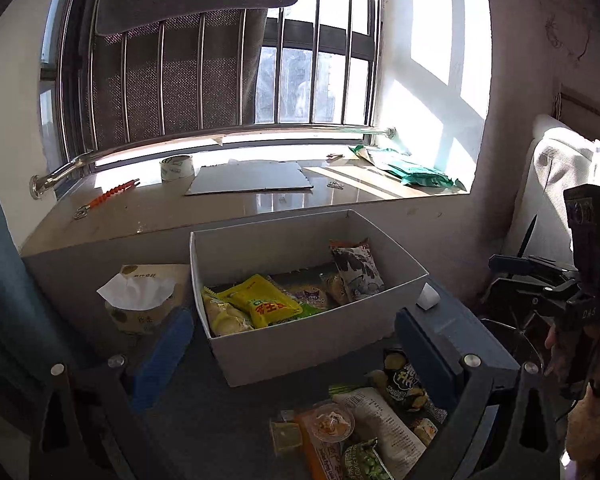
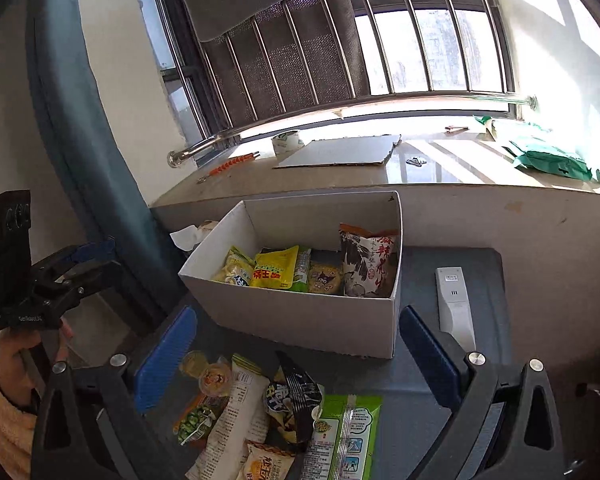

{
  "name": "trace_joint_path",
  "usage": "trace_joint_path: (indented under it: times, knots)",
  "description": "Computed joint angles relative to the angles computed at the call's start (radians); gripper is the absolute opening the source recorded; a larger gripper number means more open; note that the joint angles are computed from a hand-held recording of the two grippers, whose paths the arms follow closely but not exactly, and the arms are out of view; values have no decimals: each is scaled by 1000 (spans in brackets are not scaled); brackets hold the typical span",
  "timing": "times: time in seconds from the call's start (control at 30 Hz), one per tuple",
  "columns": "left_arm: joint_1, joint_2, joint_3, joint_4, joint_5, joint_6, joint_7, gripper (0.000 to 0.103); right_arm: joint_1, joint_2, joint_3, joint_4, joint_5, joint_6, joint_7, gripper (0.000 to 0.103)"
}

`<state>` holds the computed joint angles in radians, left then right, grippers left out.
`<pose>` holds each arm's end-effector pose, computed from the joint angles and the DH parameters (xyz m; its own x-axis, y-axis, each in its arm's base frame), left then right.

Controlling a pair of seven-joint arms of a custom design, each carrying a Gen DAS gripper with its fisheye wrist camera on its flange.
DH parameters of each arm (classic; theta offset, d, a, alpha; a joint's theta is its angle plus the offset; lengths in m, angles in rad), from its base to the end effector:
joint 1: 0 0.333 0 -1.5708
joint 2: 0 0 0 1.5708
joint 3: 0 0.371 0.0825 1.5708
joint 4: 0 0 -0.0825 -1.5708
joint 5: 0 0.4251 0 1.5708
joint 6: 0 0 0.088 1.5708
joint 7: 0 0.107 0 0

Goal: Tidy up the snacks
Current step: 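Drop the illustrated bag and yellow spicy-bean bag into the white box with both tools, then grasp the black-and-blue chip bag with the right tool while the left grasps the jelly cup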

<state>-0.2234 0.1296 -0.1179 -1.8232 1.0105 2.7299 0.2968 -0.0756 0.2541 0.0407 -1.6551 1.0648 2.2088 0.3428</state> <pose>0.6371 -0.2556 0.5784 0.1119 -0.9910 0.0737 -0.5345 -0.1225 -0.8363 0.7234 0.0010 0.5485 0.6823 -0.6759 -0.2786 -0.5698 -0.2529 -0.7819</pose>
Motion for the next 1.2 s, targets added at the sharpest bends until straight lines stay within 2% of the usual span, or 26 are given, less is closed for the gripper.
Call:
trace_joint_path:
  times: [0.17,0.37,0.43,0.53,0.6,0.67,0.8,0.93,1.0,1.2]
  knots:
    - [-13,-75,-22,-126,142,76,-236,103,-51,-74,-38,-155,101,-82,-16,103]
    - [-38,-105,-87,-211,385,27,-564,103,-55,-153,-91,-340,225,-60,-63,103]
    - [-41,-108,-98,-231,430,40,-643,103,-49,-160,-101,-368,227,-66,-81,103]
    - [-41,-102,-105,-244,377,52,-610,103,-23,-166,-100,-383,159,-31,-102,103]
    - [-43,-102,-106,-246,370,43,-617,103,-10,-168,-95,-388,167,-14,-136,103]
    - [-39,-98,-102,-248,384,73,-644,103,-1,-154,-90,-380,194,-9,-161,103]
    - [-36,-94,-96,-253,363,85,-649,103,32,-93,-66,-305,109,33,-99,103]
    - [-32,-101,-93,-266,369,95,-671,103,67,-19,-38,-214,-70,74,-7,103]
    - [-26,-104,-91,-275,365,111,-677,103,73,3,-16,-197,-80,124,-18,103]
    - [-16,-123,-95,-306,363,105,-706,103,76,82,19,-115,-179,129,86,103]
